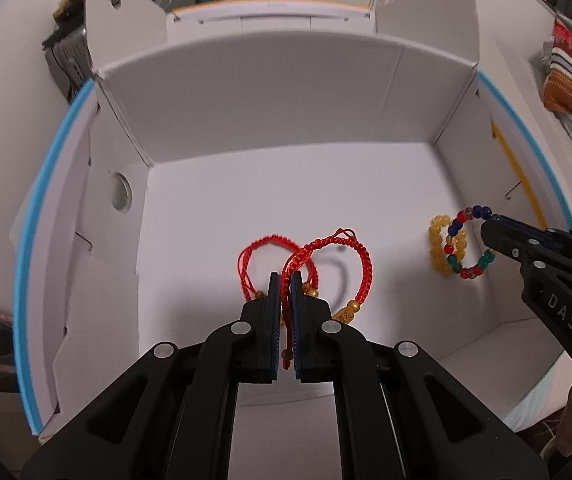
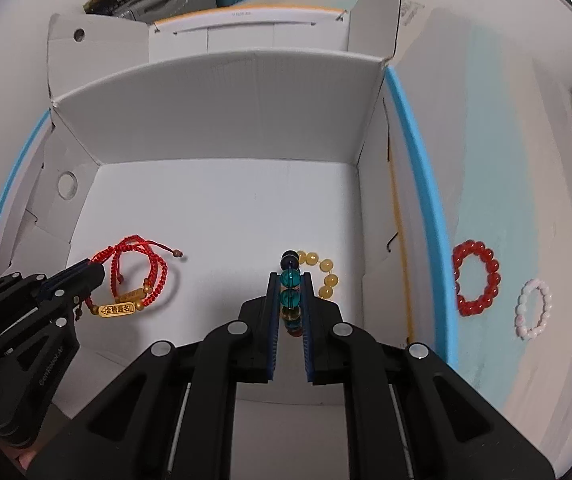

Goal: Organize jewelry
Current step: 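Carry both held bracelets over the white box with both tools, then open both tools to release the bracelets into the box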

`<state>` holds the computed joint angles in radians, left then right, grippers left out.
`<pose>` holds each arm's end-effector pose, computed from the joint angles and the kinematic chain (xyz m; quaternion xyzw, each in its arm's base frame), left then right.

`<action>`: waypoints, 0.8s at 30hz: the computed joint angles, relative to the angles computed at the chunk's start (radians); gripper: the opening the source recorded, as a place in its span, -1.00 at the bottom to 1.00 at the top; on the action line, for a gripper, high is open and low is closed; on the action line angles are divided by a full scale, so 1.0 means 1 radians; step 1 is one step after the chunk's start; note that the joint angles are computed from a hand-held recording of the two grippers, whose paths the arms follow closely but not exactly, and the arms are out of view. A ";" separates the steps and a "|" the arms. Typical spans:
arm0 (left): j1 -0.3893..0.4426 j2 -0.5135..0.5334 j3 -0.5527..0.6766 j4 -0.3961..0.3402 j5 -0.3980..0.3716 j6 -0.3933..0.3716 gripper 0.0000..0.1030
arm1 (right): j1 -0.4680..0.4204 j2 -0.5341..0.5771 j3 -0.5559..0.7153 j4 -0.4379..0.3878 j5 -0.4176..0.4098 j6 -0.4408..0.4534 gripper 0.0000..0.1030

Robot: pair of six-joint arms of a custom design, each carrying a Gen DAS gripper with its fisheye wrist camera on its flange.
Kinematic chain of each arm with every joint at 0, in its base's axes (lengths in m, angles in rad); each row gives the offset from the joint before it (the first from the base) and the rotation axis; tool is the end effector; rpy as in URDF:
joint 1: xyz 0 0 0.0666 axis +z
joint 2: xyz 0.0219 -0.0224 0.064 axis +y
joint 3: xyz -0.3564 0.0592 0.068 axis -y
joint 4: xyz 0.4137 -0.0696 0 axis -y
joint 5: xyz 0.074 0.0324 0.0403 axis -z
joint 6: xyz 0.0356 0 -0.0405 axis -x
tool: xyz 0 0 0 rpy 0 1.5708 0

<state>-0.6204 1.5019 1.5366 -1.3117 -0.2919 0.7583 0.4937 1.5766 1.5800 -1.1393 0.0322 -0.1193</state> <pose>0.4205 -0.2883 0.4017 -0.0887 0.9749 0.0189 0.2032 0.4865 0.2601 0.3885 -0.1783 0.9599 0.0501 0.2104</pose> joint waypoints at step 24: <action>-0.055 -0.005 0.036 -0.069 -0.089 0.057 -0.22 | -0.010 -0.120 -0.066 0.088 -0.039 -0.023 0.02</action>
<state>-0.6750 1.4971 1.5723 -1.3811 -0.3814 0.8155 0.4834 1.4563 1.5141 -1.0518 -0.0073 -0.1423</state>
